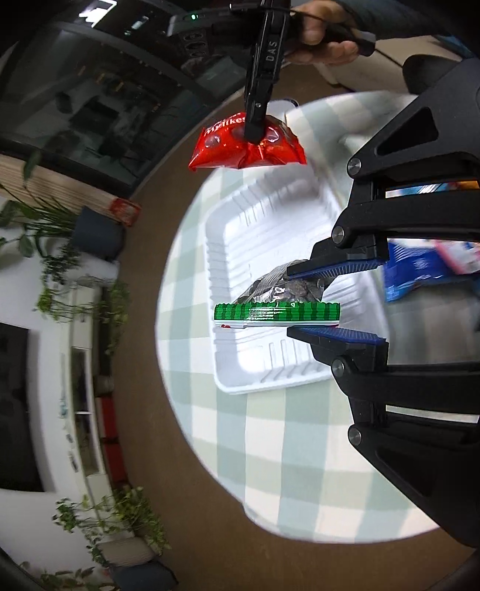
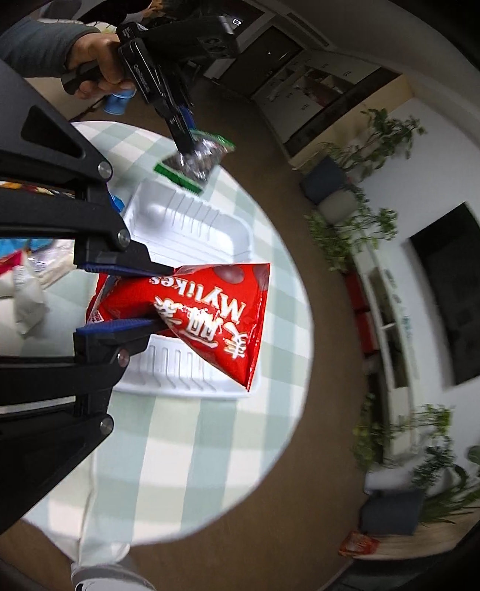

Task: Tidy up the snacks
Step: 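Carry the seed pack with the left tool while the right tool carries the red bag into the white tray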

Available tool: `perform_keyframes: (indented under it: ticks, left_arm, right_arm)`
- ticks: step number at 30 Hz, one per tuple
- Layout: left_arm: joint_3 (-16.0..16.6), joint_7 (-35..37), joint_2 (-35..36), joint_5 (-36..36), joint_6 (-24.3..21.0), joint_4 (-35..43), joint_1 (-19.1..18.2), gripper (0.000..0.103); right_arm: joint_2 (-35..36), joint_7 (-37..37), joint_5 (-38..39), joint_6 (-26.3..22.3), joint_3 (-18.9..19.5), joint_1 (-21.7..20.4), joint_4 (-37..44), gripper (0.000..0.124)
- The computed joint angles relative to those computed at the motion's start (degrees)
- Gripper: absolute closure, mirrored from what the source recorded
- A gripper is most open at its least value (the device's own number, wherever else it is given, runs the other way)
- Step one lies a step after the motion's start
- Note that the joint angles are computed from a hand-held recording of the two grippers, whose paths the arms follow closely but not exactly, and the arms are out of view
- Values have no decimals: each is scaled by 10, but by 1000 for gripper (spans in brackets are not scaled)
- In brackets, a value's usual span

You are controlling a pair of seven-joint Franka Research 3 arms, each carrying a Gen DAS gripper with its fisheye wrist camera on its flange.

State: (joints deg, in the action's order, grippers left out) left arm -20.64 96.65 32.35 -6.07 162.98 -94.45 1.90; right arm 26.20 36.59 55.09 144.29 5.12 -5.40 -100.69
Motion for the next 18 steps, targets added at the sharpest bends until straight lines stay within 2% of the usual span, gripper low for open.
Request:
perform_keyframes:
  ticks: [1,4,7,12,18]
  left_arm:
    - [18,-12,23,15,-21,34,-17,80]
    - [43,-36,65,38,-58,87,-42,80]
    - [49,-43,89,51,-79,109,-47,80]
    - [55,-55,108,67,-84,112,-53,80]
    - [63,-75,110,83,-70,103,-62,78]
  right_arm:
    - [17,15,-16,-10,-4,5,19,102]
    - [57,55,-64,-21,-10,18,63,102]
    - [105,103,-115,-36,-15,27,121,102]
    - [141,143,-164,-36,-9,29,152,102]
    - [146,143,-172,-17,6,20,149,100]
